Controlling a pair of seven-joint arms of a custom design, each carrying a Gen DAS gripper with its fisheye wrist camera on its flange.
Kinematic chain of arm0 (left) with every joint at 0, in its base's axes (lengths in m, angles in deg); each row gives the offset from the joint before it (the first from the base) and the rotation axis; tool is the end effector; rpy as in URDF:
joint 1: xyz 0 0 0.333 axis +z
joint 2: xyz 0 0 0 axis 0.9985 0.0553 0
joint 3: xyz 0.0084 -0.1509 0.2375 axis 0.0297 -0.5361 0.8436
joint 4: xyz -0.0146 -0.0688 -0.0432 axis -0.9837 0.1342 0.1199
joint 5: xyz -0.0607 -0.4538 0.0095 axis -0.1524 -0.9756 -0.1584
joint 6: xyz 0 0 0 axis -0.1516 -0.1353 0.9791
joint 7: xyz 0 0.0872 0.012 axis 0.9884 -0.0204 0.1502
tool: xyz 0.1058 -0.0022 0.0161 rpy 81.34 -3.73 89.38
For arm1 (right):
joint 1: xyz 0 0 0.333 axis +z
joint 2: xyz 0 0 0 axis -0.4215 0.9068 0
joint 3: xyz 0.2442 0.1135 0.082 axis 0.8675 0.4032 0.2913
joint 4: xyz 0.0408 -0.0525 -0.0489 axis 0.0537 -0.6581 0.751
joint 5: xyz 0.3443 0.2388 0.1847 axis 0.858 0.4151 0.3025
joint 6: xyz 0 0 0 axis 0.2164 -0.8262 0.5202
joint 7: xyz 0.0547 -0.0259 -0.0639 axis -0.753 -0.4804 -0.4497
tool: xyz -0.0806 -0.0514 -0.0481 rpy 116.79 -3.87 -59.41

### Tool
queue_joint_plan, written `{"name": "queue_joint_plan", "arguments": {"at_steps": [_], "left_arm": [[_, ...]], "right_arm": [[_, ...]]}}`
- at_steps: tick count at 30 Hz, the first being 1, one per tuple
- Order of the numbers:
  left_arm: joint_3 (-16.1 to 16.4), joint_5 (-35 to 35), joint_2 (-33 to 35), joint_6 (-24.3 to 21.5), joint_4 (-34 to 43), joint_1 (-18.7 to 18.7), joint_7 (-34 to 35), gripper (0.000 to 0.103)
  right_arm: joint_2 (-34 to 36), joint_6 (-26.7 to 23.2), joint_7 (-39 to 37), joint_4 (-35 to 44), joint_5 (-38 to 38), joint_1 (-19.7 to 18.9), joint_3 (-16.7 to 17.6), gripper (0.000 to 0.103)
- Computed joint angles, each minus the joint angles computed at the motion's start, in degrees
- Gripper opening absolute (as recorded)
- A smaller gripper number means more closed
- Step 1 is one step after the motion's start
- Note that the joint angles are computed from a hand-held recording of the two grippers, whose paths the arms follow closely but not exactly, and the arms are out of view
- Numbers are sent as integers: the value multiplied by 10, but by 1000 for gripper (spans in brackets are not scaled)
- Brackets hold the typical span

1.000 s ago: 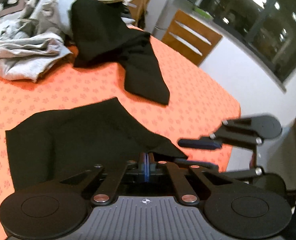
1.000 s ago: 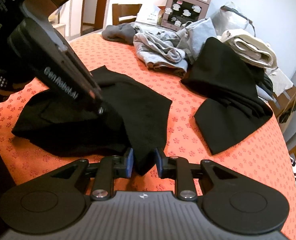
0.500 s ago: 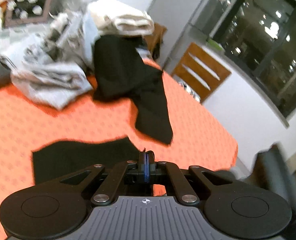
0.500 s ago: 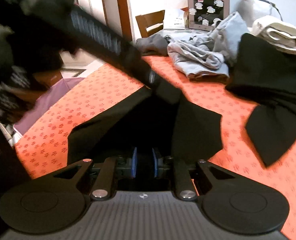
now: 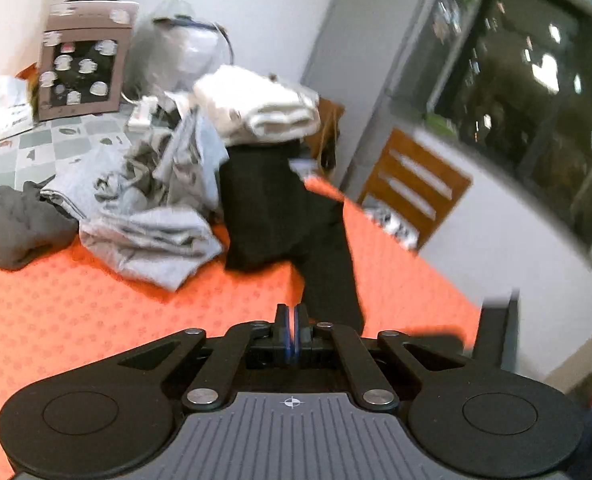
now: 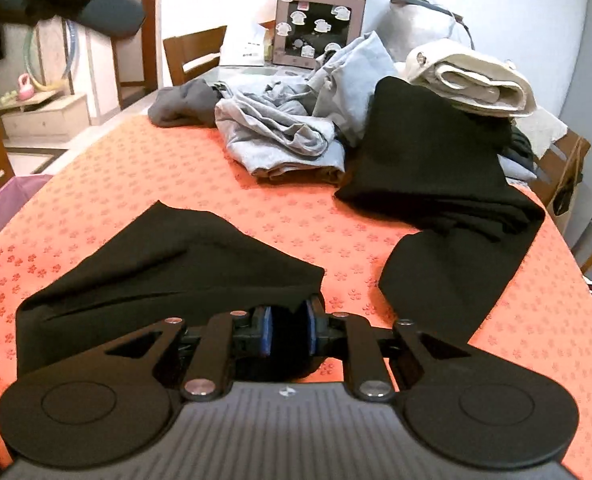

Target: Fold clothes

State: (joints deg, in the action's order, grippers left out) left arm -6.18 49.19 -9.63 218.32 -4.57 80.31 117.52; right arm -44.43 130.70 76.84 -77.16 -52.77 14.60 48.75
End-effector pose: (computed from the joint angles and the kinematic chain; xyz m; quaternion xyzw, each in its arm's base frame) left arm 0.7178 -0.2890 0.5999 -0.4347 0.7849 -0.4373 0.0609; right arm 0.6353 0.4836 0.4734 -0.7131 0.5791 -0.2742 0.2845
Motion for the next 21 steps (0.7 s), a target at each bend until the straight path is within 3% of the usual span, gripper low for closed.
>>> {"name": "queue_joint_plan", "arguments": {"at_steps": [2,5,10,15,21], "left_arm": [[-1,1,-19,2,-33,4,22,7],[1,-2,-37,-5,-68,5,44,22],[5,-10,-50,-12,-103,4,77,54],[8,-14,-52,-20,-129,3,123,67],[16,31,-29,-16,-129,-16,106,67]], "right_arm": [[1,8,-21,-2,-1,-3,3,32],[6,6,-58,4,5,-3,9,43],[5,5,-75,5,23,-1,10,46],[3,16,-59,1,44,-6,9,47],[8,22,-48,7,60,-10,7,47]]}}
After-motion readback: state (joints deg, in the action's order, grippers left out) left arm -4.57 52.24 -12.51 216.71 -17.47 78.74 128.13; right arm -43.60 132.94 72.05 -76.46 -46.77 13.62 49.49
